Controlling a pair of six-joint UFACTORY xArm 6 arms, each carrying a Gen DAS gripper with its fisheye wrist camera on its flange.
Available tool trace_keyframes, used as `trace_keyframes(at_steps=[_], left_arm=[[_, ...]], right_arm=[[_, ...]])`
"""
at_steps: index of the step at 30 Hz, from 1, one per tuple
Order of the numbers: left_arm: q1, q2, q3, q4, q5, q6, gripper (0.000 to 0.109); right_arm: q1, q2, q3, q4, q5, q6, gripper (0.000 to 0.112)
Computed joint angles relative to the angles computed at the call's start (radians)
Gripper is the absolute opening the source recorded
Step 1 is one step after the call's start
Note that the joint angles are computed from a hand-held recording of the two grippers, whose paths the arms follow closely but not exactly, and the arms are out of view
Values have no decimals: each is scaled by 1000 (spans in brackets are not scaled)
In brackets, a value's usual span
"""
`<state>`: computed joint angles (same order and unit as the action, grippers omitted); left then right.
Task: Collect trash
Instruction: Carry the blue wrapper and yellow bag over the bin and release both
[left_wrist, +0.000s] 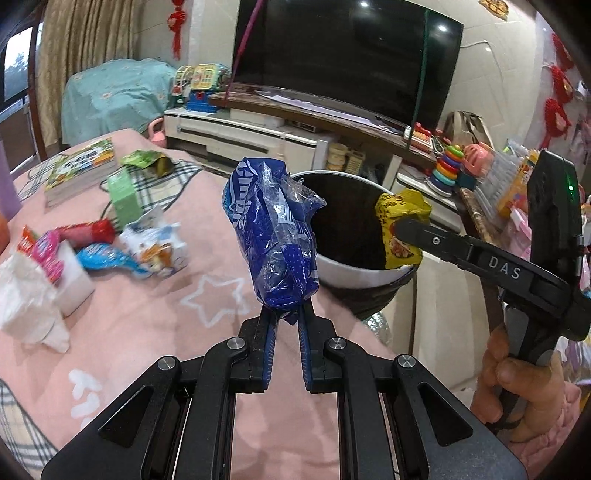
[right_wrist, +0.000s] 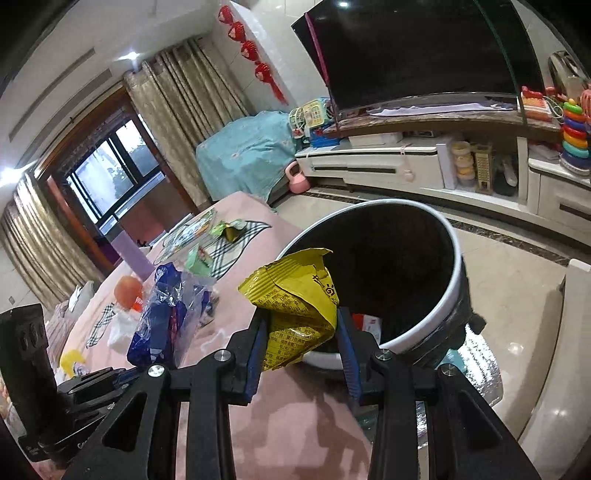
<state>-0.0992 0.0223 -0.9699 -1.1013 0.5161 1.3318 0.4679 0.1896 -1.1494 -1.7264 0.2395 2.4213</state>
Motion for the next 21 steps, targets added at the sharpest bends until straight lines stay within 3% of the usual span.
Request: trace_keyframes(at_steps=[21], left_arm=[[-103,102,-129,113,-8,-105,11]], right_arm=[[-78,-11,12,39,-39,-44,38]])
